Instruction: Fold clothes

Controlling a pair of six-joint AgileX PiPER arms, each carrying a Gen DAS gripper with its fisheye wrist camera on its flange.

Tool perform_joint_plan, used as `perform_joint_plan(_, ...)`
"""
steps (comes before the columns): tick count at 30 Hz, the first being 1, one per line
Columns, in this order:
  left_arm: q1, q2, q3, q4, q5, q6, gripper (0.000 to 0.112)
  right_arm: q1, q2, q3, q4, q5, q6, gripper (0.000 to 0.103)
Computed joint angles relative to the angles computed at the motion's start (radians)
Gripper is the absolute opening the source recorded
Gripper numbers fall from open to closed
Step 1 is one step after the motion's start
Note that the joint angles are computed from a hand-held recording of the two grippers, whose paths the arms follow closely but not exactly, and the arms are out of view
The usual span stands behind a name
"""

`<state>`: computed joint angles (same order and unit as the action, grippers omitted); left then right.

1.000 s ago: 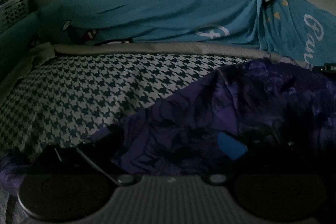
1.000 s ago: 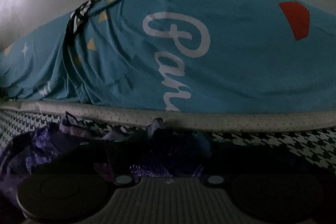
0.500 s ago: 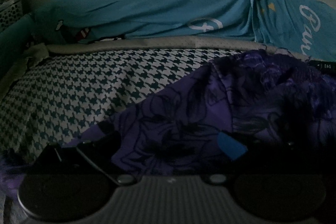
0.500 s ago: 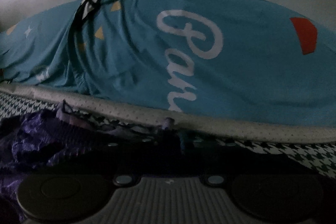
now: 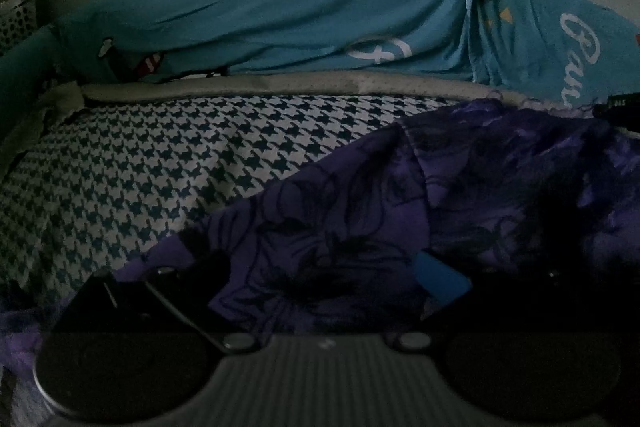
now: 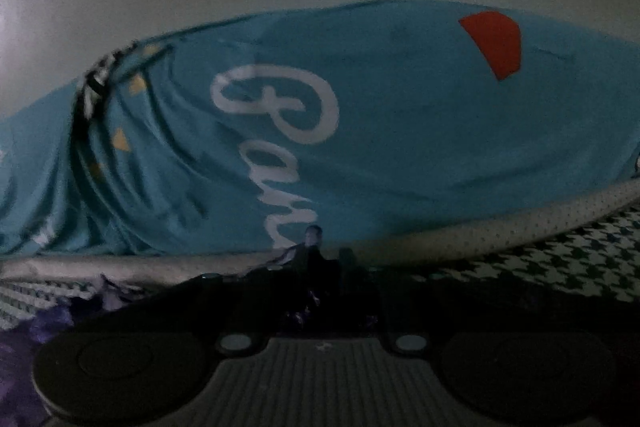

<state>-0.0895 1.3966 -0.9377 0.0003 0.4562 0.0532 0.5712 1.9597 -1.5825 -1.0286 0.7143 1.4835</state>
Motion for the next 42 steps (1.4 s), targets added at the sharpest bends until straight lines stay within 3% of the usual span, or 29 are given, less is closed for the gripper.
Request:
perform_joint_plan(6, 0.017, -0.017, -0.004, -0.068, 0.021, 0.052, 0.103, 0.044, -0.045, -0.055, 0.098, 0.07, -0.162, 0.032)
perform_joint_plan(12, 0.023, -0.046, 0.007, -0.091, 0.024, 0.075, 0.103, 0.111, -0.141, -0.003, 0.198, 0.116, -0.222, 0.035)
perform_joint_plan(24, -0.032, -0.114, 0.08, 0.054, -0.025, 0.008, 0.103, 0.265, -0.325, 0.209, 0.261, 0.243, -0.184, 0.036)
perform_joint_plan(31, -0.078, -0.141, 0.12, 0.161, -0.04, -0.071, 0.103, 0.359, -0.384, 0.253, 0.283, 0.308, -0.166, 0.038)
perform_joint_plan(34, -0.065, -0.151, 0.12, 0.107, -0.026, -0.02, 0.103, 0.393, -0.399, 0.264, 0.275, 0.331, -0.141, 0.044)
perform_joint_plan(42, -0.013, -0.193, 0.132, -0.032, 0.01, 0.125, 0.103, 0.49, -0.452, 0.315, 0.248, 0.373, -0.033, 0.045)
